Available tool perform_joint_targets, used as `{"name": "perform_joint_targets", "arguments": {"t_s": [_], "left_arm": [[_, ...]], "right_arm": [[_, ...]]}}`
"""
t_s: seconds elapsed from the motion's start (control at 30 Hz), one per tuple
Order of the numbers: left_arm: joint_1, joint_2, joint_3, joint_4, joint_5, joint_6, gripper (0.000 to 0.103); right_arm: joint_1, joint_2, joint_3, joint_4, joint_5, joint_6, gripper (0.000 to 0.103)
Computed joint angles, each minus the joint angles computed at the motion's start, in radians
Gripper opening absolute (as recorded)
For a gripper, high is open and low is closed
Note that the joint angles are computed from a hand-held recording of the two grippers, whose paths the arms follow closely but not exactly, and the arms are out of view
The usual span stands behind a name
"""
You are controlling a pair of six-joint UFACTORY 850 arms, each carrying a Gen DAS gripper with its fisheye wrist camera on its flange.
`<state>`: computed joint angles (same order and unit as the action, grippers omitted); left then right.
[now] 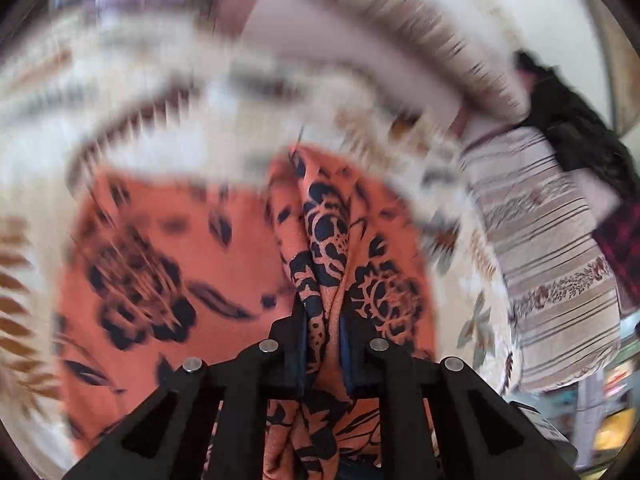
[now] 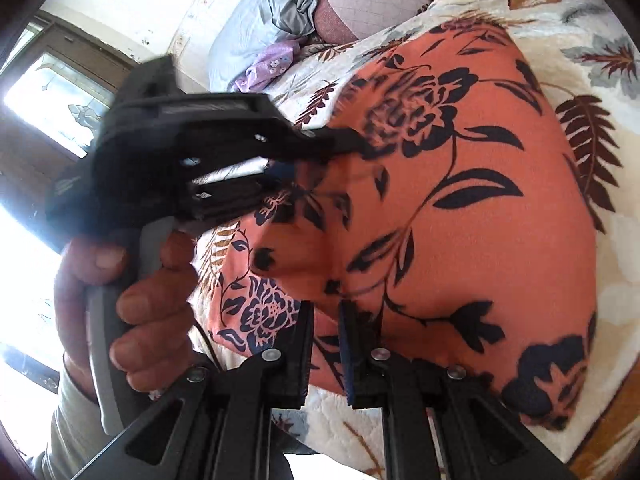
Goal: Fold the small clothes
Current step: 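Lift and fold the shirt bundle over on itself with both grippers, then release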
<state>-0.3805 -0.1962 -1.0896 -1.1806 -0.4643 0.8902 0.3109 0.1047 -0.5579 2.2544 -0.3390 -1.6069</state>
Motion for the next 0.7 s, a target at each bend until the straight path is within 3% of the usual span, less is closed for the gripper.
{"name": "perform_joint_targets", "arguments": {"t_s": [0.1, 0.17, 0.2, 0.27, 0.33, 0.37, 0.47, 0.6, 0.7], "left_arm": [[0.003, 0.184, 0.149, -0.194, 0.149, 0.219, 0.014], [0.014, 0.207, 0.203, -0.124, 0.225, 0.165, 0.014], [0.036, 0.164, 0.202, -0.027, 0.221, 0.076, 0.014], [0.106, 0.027, 0.187, 0.041, 0.106, -0.066, 0.014], [0.187, 0.011, 0.182, -0.058, -0.050, -0.042, 0.015], [0.202, 0.010, 0.182, -0.103, -0.083, -0.009, 0.015], [0.189, 0.006, 0.172, -0.088, -0.066, 0.008, 0.014], [0.193, 0.004, 0.150, -0.057, -0.079, -0.024, 0.013], [0.184, 0.069, 0.147, -0.138, 0.015, 0.117, 0.013]], "right_arm": [[0.036, 0.075, 0.026, 0.016, 0.061, -0.023, 0.016], [0.054, 0.102, 0.032, 0.003, 0.086, -0.011, 0.017], [0.061, 0.107, 0.032, -0.011, 0.092, -0.002, 0.017], [0.076, 0.092, 0.018, -0.080, 0.114, 0.050, 0.019], [0.091, 0.078, 0.014, -0.162, 0.133, 0.128, 0.019], [0.098, 0.078, 0.019, -0.156, 0.139, 0.125, 0.019], [0.096, 0.088, 0.036, -0.196, 0.142, 0.191, 0.019], [0.093, 0.120, 0.071, -0.111, 0.145, 0.126, 0.020], [0.096, 0.134, 0.098, -0.027, 0.146, 0.056, 0.020]]}}
